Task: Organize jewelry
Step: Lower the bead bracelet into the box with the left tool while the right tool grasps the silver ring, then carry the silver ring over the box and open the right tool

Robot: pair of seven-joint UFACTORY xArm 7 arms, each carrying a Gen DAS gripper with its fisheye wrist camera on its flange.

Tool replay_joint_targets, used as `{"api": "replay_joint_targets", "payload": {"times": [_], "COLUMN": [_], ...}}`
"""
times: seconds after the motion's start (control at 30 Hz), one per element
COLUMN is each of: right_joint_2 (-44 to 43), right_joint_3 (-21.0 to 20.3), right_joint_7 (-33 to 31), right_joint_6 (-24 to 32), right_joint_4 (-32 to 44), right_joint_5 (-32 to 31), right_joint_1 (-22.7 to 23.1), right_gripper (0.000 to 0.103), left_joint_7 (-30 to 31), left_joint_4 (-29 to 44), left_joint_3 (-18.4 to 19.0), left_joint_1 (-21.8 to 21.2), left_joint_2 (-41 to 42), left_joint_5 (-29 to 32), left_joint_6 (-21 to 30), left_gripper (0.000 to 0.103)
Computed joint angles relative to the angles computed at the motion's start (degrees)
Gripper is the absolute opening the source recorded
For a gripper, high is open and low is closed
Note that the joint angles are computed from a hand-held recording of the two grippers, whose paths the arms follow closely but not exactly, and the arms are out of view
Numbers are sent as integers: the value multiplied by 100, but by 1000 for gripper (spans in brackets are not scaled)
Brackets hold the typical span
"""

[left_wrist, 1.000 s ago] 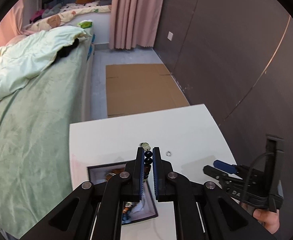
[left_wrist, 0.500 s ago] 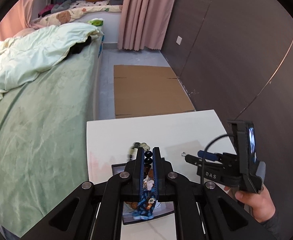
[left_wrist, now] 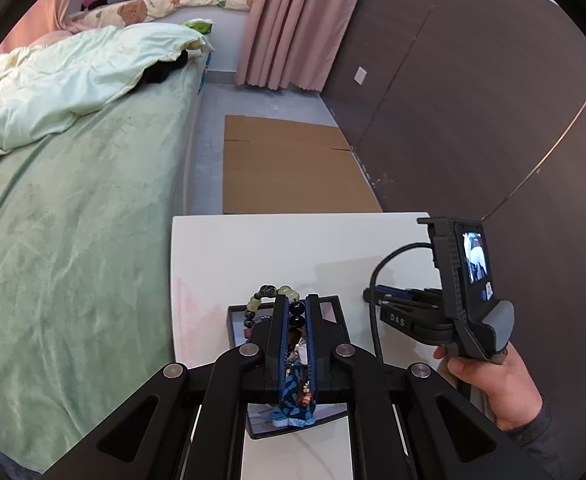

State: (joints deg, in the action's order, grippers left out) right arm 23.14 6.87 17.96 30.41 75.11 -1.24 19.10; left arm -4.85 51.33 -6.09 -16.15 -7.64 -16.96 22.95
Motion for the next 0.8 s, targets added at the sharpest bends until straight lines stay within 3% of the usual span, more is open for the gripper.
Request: {"api": "replay_joint_targets", "payload": {"times": [0.27, 0.33, 0.47, 0.53, 0.57, 0.6, 0.63, 0.67, 0.7, 0.8], "right_joint_2": [-197, -386, -785, -1007, -1074, -1175, -1234, -1310, -1380, -1525], "right_joint_3": [33, 118, 365, 391, 393, 407, 414, 437, 455, 492], "right_joint_7": [-72, -181, -652, -783, -820, -882, -931, -1006, -1078, -1221], "right_joint_6": [-140, -303, -585, -686, -717, -754, -772, -792, -812, -886], "right_joint_4": [-245, -477, -876, -1040, -1078, -1139, -1163, -1194, -1220, -1261], "right_joint_5": [102, 287, 911, 1033, 1068, 1124, 1178, 1265, 1347, 1489], "right_joint_1": [-76, -169, -393, -367, -340, -323, -305, -294, -278, -171], "right_gripper": [13, 13, 13, 13, 13, 13, 13, 13, 13, 13], "left_joint_7": [422, 488, 970, 896, 819, 763, 764, 805, 816, 512], "left_joint_4": [25, 74, 84, 61, 24, -40, -82, -146, -257, -429], "left_joint_3": [36, 41, 134, 98, 73, 63, 68, 82, 90, 100], "left_joint_1": [-137, -138, -160, -92, -64, -44, -44, -55, -61, 14], "left_joint_2": [105, 176, 246, 234, 207, 153, 109, 50, -48, -222], "left_joint_5": [-565, -723, -1648, -1611, -1528, -1488, -1514, -1581, -1615, -1276], "left_joint_6": [62, 132, 180, 196, 159, 102, 62, -6, -143, -194], "left_gripper": [8, 8, 9, 11, 16, 36, 68, 80, 86, 86]}}
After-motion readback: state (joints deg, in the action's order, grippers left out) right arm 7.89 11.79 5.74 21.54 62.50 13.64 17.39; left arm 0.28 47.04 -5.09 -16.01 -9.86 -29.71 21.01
